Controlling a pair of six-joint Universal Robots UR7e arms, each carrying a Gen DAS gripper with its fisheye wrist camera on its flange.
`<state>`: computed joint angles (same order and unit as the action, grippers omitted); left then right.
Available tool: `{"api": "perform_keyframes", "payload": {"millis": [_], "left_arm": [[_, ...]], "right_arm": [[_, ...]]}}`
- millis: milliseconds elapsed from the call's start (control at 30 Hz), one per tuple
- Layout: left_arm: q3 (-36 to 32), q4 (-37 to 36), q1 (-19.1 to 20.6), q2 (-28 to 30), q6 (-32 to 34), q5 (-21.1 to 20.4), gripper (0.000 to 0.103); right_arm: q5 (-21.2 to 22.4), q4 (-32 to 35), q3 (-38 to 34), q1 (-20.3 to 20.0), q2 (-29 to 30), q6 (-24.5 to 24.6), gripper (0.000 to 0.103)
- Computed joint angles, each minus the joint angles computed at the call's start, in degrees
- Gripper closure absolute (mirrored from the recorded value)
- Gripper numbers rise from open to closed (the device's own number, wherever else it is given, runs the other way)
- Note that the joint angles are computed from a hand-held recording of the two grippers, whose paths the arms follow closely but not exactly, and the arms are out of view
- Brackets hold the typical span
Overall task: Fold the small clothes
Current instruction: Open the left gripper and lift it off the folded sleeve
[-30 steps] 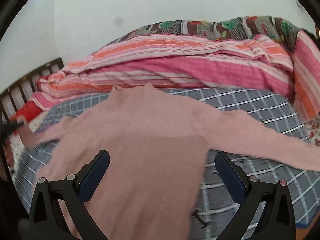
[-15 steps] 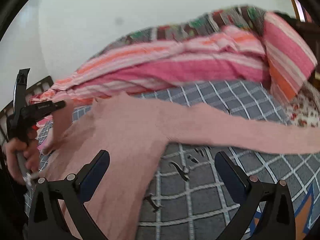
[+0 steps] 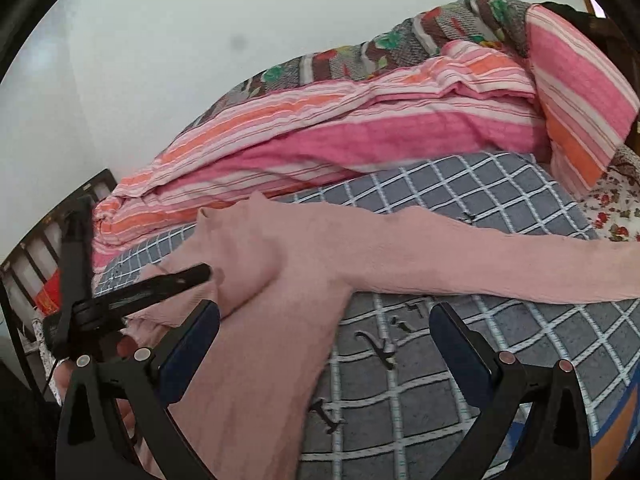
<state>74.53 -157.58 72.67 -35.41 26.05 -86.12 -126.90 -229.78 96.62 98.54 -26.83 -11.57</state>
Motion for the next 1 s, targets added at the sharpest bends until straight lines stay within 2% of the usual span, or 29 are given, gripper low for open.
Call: {"api": "perform_keyframes", "payload": {"millis": [67,200,267,333,433,500,600,667,800,867,1000], "left_arm": [[2.6,-4.71,0.92,-2.1,2.3,0.06,0.029],[2.49,-12.47,2.0,-2.46,3.37,5.98,0.029],[1.46,-13.13,3.66,-2.61,2.2,4.95,0.029],[0.49,-12.63,5.63,-2.89,2.8,2.16,0.029],[0.19,-15.16,6.4,-2.7,3.38,3.98,0.029],[-1.51,-11.83,7.12,-2.44,0.92,2.39,0.028],[-3.7,-6.98,7.61,-2.16,-1.64,1.84,0.028],[-3.46,-7.59,7.41,-2.01,-1.45,1.53,0.028],[-2.88,-8.74,7.37,-2.36,-1.83,0.91,0.028],[-3.39,-8.45,7.42,-2.15,-2.26,0.74,0.027],[-5.02,-7.47,7.81,-1.55,-3.88,0.93,0.027]], "right_arm": [[-0.25,1.84,-1.57,0.25,0.79,-0.15,0.001],[-1.08,5.24,-4.92,0.65,2.56,-1.14,0.007],[-1.54,6.89,-6.16,0.69,3.21,-0.86,0.016],[-2.32,7.21,-7.1,0.7,3.91,-0.18,0.032],[-3.18,10.25,-8.22,0.32,4.22,1.2,0.043],[-3.94,11.81,-9.11,-0.07,4.41,2.37,0.045],[-2.47,14.92,-9.66,-1.09,4.02,5.75,0.049],[-0.39,19.03,-10.09,-1.75,3.35,7.54,0.051],[-0.58,24.1,-13.09,-2.3,3.87,9.9,0.051],[-1.87,30.03,-15.44,-2.57,3.91,12.96,0.051],[-5.29,38.57,-20.81,-2.32,4.86,14.63,0.052]]}}
